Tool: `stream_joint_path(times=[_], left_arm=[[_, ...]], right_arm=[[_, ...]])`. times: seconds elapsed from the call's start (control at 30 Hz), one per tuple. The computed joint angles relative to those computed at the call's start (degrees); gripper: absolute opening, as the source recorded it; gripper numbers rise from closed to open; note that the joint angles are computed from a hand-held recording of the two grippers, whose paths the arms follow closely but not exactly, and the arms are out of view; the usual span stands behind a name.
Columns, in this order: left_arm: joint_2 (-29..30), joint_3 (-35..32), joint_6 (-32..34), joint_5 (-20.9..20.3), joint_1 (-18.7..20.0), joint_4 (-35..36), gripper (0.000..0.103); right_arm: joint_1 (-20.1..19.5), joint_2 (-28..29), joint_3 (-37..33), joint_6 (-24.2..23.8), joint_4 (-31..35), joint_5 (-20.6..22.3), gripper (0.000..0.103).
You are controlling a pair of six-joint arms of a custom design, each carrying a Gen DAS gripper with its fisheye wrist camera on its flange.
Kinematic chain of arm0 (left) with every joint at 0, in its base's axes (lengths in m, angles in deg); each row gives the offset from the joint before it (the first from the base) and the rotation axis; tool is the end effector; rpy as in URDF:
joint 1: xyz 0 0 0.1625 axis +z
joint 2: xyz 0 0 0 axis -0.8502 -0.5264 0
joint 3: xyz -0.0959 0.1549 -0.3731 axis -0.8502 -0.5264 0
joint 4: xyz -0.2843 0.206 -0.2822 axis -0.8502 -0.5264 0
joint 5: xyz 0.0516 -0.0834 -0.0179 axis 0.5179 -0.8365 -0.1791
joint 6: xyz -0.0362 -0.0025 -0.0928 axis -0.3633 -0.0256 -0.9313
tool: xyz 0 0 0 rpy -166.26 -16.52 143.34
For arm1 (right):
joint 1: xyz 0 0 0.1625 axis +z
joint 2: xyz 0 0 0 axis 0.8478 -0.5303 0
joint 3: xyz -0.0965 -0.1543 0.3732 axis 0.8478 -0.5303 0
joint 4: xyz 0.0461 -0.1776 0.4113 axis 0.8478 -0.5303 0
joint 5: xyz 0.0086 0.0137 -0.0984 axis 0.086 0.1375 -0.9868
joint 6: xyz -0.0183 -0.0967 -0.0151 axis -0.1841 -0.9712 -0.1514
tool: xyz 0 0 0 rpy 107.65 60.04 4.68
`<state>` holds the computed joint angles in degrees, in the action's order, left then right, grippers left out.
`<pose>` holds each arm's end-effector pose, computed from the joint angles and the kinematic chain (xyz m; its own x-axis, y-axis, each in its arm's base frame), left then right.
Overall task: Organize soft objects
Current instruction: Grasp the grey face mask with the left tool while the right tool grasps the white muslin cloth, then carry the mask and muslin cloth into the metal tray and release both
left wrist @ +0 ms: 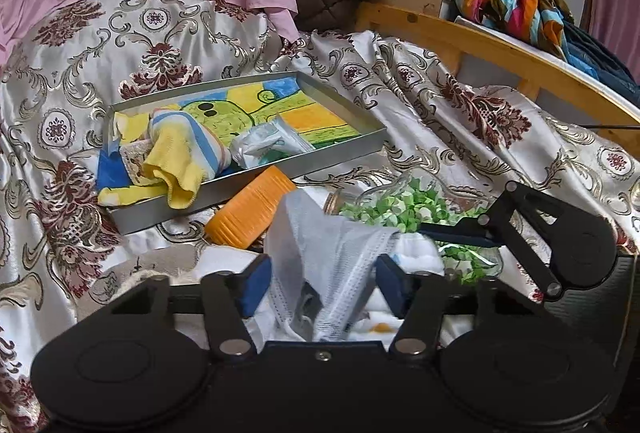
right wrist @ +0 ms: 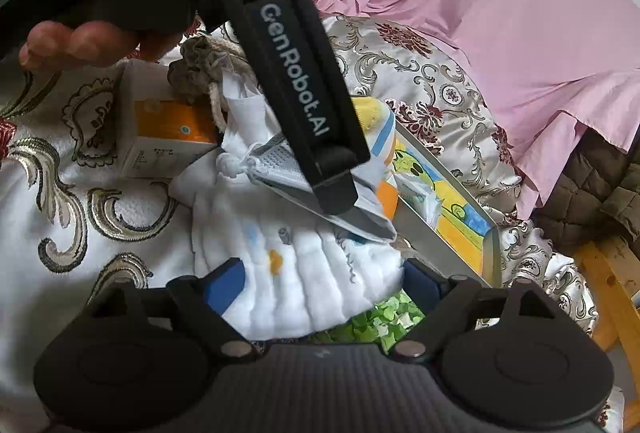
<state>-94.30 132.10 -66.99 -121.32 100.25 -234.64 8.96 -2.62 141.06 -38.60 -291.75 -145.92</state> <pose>-0.2883 -0.5251 -0.0724 -0.7178 0.3862 -0.5794 0.6755 0.5879 -0.4451 -0.0449 -0.5030 0.1758 -0.0034 -0.5755 0.8178 -0.9949 0.0846 0.0554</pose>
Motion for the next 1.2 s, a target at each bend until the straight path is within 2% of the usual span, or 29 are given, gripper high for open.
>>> stream_joint_path(times=[0.2, 0.4, 0.5, 0.67, 0.83, 0.87, 0.9, 0.93, 1.2], left_arm=[[-0.3, 0.12, -0.93, -0.29, 0.02, 1.52, 0.038], [-1.15, 0.6, -3.59, -0.05, -0.12, 1.44, 0.019], [-1.25, 0.42, -4.4, 0.9, -0.21, 4.0, 0.021], [-1.36, 0.22, -5.74, 1.46, -0.02, 6.12, 0.033], [-1.33, -0.01, -6.11, 1.64, 0.12, 7.18, 0.034], [-1.26, -0.07, -5.97, 1.75, 0.1, 7.21, 0.033], [-1.33, -0.13, -6.17, 1.83, 0.1, 7.72, 0.027], [-1.33, -0.19, -6.55, 2.28, 0.04, 8.07, 0.016], [-3.39, 0.85, -16.0, 2.85, -0.28, 10.88, 0.011]], right_arm=[[-0.55, 0.7, 0.49, -0.15, -2.45, 0.77, 0.083], [-0.76, 1.02, 0.44, 0.54, -3.67, 1.49, 0.074], [-0.76, 0.65, 0.67, 0.48, -3.66, 1.64, 0.068], [-0.81, 0.41, 1.33, -0.54, -4.5, 1.62, 0.059], [-0.95, 0.87, 1.7, -1.3, -5.8, 1.94, 0.057], [-0.92, 0.91, 1.7, -1.23, -5.9, 1.87, 0.057], [-0.88, 0.92, 1.73, -1.13, -6.0, 1.82, 0.057], [-0.83, 0.9, 1.76, -0.96, -6.04, 1.77, 0.057], [-0.87, 1.34, 2.42, -0.68, -8.79, 1.57, 0.042]])
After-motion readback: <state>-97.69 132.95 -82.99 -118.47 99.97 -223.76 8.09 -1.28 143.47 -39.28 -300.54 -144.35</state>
